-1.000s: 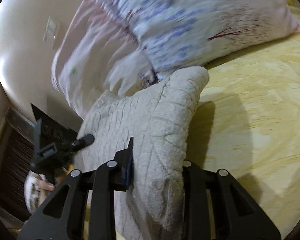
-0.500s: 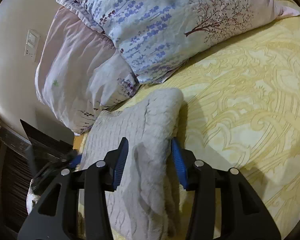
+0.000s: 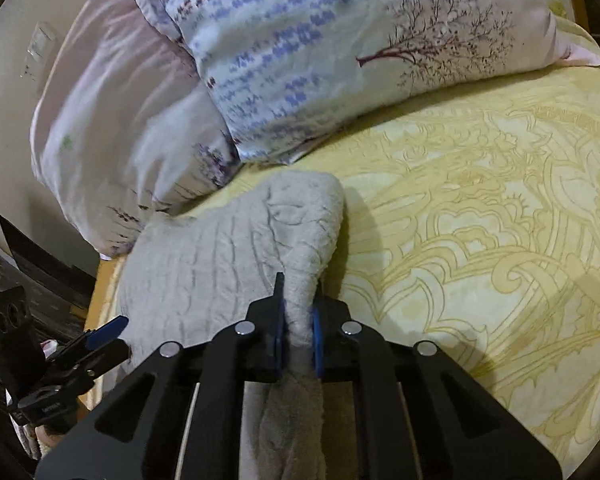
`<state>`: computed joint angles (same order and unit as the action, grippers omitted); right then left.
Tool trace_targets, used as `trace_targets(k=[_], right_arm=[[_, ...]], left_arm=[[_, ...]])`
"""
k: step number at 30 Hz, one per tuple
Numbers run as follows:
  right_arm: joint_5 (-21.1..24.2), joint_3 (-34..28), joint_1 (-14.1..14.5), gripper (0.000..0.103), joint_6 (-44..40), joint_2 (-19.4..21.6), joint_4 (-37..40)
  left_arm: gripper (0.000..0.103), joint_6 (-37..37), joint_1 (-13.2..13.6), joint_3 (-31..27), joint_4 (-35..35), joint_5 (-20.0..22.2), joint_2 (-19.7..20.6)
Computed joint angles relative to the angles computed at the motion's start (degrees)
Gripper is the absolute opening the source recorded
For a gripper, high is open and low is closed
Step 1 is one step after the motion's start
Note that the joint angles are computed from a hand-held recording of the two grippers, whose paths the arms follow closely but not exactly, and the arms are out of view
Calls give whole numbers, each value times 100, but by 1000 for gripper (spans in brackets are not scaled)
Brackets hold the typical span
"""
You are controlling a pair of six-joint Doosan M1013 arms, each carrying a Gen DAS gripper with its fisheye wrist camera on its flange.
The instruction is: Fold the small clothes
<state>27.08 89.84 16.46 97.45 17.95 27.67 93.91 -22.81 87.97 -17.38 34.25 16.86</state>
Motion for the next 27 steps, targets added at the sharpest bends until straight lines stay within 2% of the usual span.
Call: trace_targets(k=[2, 3, 4, 7, 8, 10, 11, 13, 14, 17, 20, 24, 27], right_arm=[[40, -30, 45, 25, 312, -32, -511], [-90, 33, 93, 36, 532, -109, -860], [-271, 132, 140, 38, 668, -203, -1106], [-853, 472, 261, 38, 265, -497, -1136], [-1048, 608, 312, 37, -209, -611, -880], [-1138, 708, 378, 33, -992, -701, -368], [-1105, 729, 406, 33, -1308, -723, -183], [-865, 679, 468, 29, -1441, -690, -252], [-721, 629, 502, 29, -1317, -642, -467], [-463, 494, 654, 28, -31, -525, -1951], [-285, 407, 746, 28, 755, -438, -2817], [-170, 342, 801, 28, 1184, -367, -3306], [-233, 398, 808, 28, 1226, -423, -3330]], left_arm=[[62, -146, -34, 5, 207, -37, -3], [62, -179, -41, 37, 234, -92, -32], [62, -139, -32, 114, 166, -210, -94], [63, 63, 26, 360, -123, -474, -300], [63, 35, 36, 462, -99, -572, -391], [63, -339, -5, 568, 375, -674, -499], [63, -777, -57, 611, 917, -678, -541], [63, -1474, -158, 616, 1814, -514, -534], [63, -1625, -183, 587, 2013, -414, -503], [67, -1969, -239, 532, 2425, -207, -424], [68, -2148, -277, 492, 2644, -104, -377], [72, -2229, -272, 404, 2642, 44, -295], [77, -2331, -260, 437, 2648, 31, -312]])
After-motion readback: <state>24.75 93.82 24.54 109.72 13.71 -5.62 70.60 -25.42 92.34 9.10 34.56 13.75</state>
